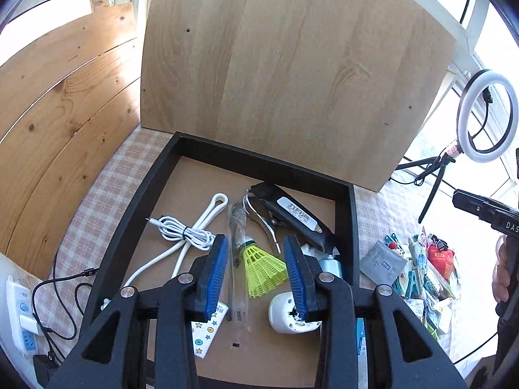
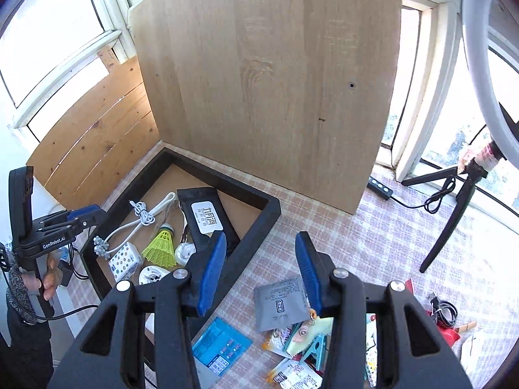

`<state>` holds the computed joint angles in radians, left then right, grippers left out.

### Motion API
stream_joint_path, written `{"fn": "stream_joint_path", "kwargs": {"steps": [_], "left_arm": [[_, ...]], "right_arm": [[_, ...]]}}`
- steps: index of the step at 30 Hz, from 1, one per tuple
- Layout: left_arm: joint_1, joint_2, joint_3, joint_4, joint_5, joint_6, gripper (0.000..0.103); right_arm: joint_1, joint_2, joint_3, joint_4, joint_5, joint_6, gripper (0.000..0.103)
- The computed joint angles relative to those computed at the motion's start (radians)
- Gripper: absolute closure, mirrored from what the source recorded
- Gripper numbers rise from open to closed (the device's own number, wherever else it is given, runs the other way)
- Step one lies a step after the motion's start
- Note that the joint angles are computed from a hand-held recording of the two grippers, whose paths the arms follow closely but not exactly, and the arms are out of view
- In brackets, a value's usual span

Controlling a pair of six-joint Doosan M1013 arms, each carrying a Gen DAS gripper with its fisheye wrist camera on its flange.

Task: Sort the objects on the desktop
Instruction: 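Withdraw both tools from the tray back to the pile, then grasp the Coffee-mate sachet with the left tool while the right tool grasps the grey tin box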

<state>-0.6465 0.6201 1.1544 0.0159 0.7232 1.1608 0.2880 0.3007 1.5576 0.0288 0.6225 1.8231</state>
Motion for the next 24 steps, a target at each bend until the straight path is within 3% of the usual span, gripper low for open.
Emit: {"fn": "stream_joint_path", "kwargs": {"steps": [7, 14, 24], "left_arm": [[-0.061, 0.015, -0.029, -0.091, 0.026, 0.139, 0.069], [-0.127, 0.053, -0.075, -0.189, 0.100, 0.287, 0.069], [-0.207, 0.073, -0.073, -0.231, 0.166, 0.415, 0.067]], "right_arm": [[-0.047, -0.117, 0.162, -0.043, -0.040, 0.080, 0.059], [-0.098, -0.225, 0.312, -0.071, -0.049, 0.153, 0.059], [-0.134, -0.306, 0.470, -0.055, -0.027, 0.275, 0.059]]}}
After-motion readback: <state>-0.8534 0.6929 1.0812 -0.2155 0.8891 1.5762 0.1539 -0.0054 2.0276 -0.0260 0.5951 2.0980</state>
